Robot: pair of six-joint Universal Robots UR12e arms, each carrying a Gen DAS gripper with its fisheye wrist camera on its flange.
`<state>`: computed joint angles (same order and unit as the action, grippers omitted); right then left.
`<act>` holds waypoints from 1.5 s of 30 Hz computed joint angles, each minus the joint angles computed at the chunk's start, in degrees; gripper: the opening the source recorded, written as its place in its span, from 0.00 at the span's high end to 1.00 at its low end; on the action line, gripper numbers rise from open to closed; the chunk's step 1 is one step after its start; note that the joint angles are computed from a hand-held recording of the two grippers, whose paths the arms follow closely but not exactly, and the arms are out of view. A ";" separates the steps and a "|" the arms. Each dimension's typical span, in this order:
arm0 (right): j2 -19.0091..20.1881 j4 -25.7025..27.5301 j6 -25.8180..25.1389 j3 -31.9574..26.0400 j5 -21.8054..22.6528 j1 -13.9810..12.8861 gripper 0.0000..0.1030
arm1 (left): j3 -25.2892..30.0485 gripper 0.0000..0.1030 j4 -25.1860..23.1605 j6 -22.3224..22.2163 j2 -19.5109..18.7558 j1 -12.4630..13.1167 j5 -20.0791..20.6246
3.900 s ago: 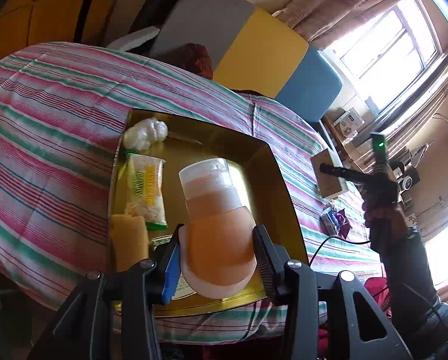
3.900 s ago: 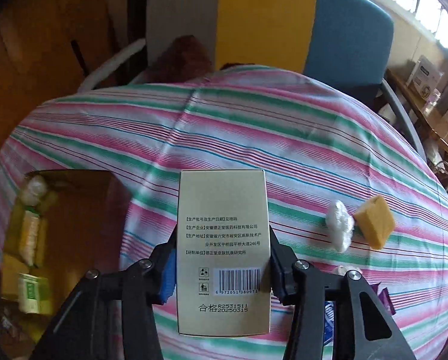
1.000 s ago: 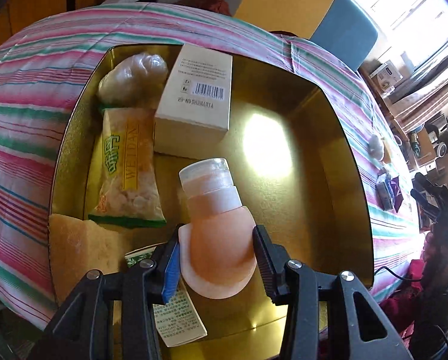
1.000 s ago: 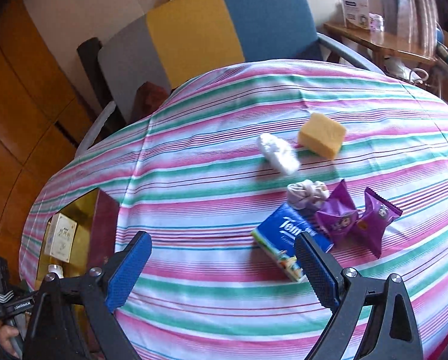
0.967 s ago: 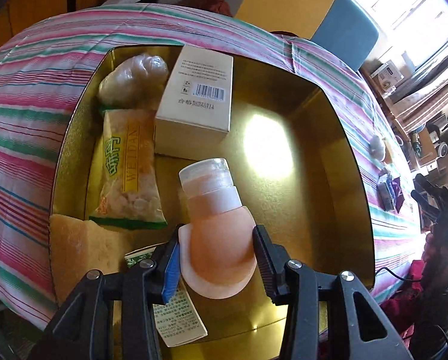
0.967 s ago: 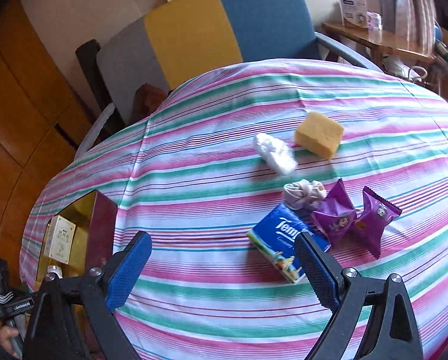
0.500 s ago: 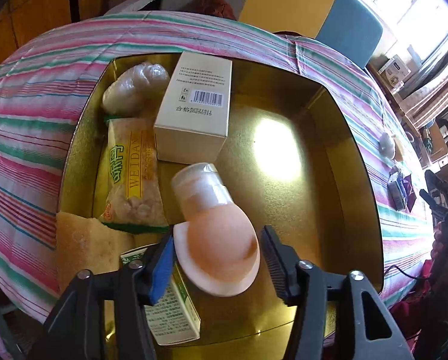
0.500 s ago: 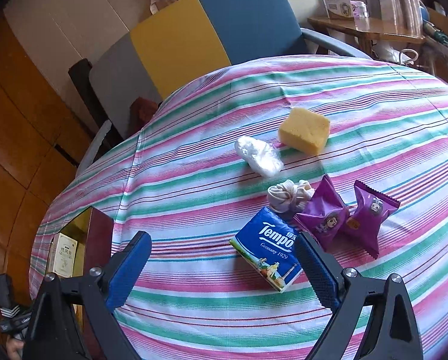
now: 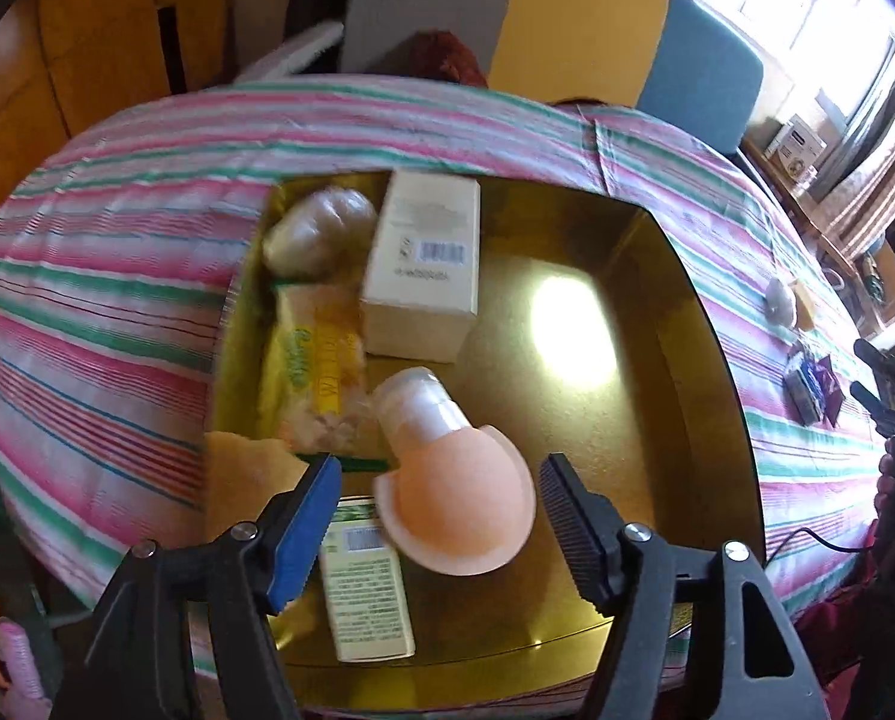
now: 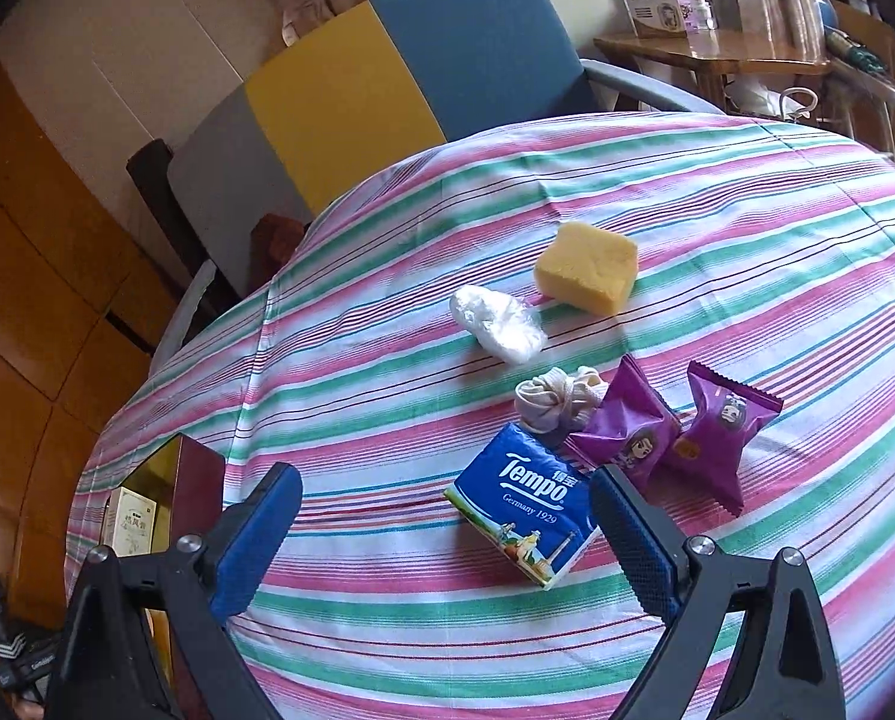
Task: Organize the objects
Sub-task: 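Lower the peach item into the gold tray and open the left gripper, then move both grippers back toward the Tempo tissue pack and purple bags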
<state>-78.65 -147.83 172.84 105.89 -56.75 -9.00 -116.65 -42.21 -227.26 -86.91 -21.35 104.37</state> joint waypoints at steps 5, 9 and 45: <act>-0.18 -0.99 0.40 0.31 -0.98 0.06 0.05 | 0.57 0.33 0.29 0.17 0.82 -4.39 11.40; -0.61 -0.14 -1.05 0.25 -2.24 0.44 0.05 | 1.27 0.33 3.07 1.16 0.37 -7.06 17.55; -0.24 -10.70 25.90 2.71 -0.62 -8.26 0.00 | 14.07 0.33 10.38 17.16 -12.44 -11.20 7.58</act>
